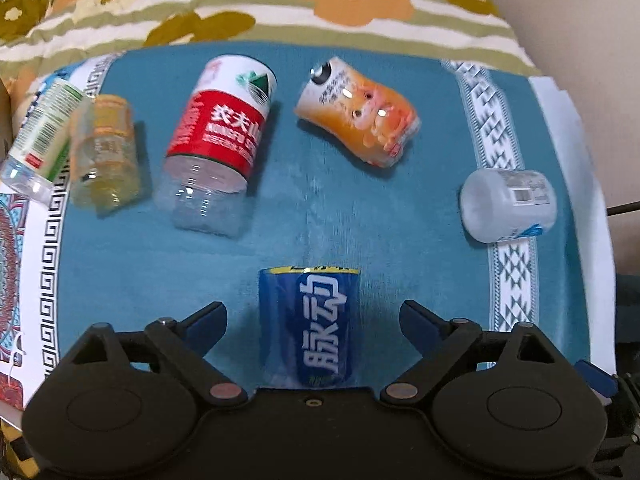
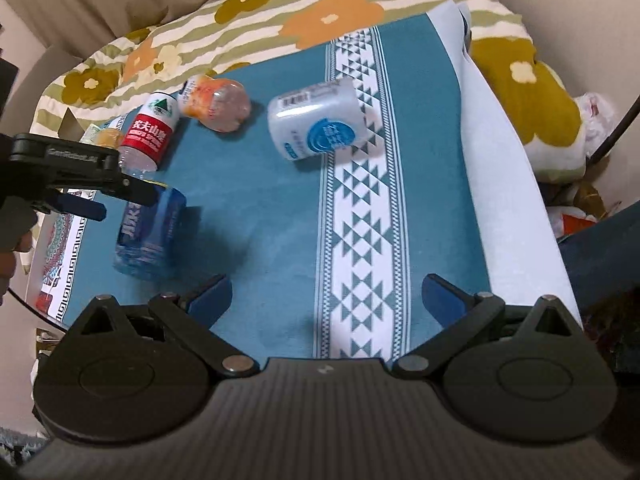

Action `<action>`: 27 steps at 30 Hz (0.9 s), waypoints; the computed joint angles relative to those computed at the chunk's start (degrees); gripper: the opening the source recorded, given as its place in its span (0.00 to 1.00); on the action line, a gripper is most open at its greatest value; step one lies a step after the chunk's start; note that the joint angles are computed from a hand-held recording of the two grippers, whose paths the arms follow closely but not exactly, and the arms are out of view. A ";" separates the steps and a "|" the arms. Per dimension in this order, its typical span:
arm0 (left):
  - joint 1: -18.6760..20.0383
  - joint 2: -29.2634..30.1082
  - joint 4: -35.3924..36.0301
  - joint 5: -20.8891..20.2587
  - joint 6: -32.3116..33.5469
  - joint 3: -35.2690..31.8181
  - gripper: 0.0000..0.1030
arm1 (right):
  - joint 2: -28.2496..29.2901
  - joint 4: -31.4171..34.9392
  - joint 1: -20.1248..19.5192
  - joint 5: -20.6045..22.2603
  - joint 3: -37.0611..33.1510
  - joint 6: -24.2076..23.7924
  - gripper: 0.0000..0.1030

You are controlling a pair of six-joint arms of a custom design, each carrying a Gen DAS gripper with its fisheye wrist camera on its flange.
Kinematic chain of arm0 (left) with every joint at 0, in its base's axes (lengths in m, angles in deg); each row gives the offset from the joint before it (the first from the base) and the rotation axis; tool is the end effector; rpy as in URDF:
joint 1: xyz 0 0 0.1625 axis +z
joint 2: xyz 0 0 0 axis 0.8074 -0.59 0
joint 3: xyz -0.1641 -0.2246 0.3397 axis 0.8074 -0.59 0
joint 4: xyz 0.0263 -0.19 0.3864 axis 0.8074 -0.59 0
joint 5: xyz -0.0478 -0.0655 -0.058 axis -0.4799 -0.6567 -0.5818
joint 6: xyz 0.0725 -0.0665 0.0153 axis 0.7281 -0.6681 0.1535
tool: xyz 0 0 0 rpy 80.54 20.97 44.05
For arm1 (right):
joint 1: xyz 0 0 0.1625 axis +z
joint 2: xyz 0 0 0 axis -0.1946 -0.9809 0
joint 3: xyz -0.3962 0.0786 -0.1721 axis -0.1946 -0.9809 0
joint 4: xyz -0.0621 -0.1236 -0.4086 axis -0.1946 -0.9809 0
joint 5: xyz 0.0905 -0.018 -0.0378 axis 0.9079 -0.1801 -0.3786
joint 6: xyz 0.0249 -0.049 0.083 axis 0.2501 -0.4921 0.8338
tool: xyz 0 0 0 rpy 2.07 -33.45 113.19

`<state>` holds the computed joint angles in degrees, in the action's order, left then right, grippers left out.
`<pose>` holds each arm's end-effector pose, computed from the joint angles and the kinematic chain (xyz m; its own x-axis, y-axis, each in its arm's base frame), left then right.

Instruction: Flip cup upright

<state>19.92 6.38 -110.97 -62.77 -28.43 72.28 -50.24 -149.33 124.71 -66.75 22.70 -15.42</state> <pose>-0.0409 -0.8372 0.3261 -0.7228 0.3244 -0.6102 0.3339 0.9370 0.1026 0.3538 -0.6434 -0.0206 -0.8638 0.2688 0.4261 -0.0164 0.8303 -0.5571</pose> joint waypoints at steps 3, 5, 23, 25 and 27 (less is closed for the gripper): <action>-0.01 1.69 1.92 0.90 -1.16 -1.99 0.92 | -0.44 -0.68 -1.06 1.24 0.76 -0.57 1.00; 0.15 3.08 3.43 1.03 -2.20 -3.99 0.92 | -0.67 -0.99 -1.61 1.83 1.09 -0.81 1.00; 1.43 8.17 10.34 0.29 -5.13 -12.10 0.65 | -0.91 -2.01 -3.50 4.47 0.74 -1.78 1.00; 1.32 7.52 9.63 -0.05 -4.67 -11.19 0.65 | -1.03 -2.22 -3.39 4.27 0.97 -1.63 1.00; 1.16 6.38 8.23 -0.73 -4.12 -9.67 0.65 | -1.19 -2.63 -3.17 3.94 1.23 -1.46 1.00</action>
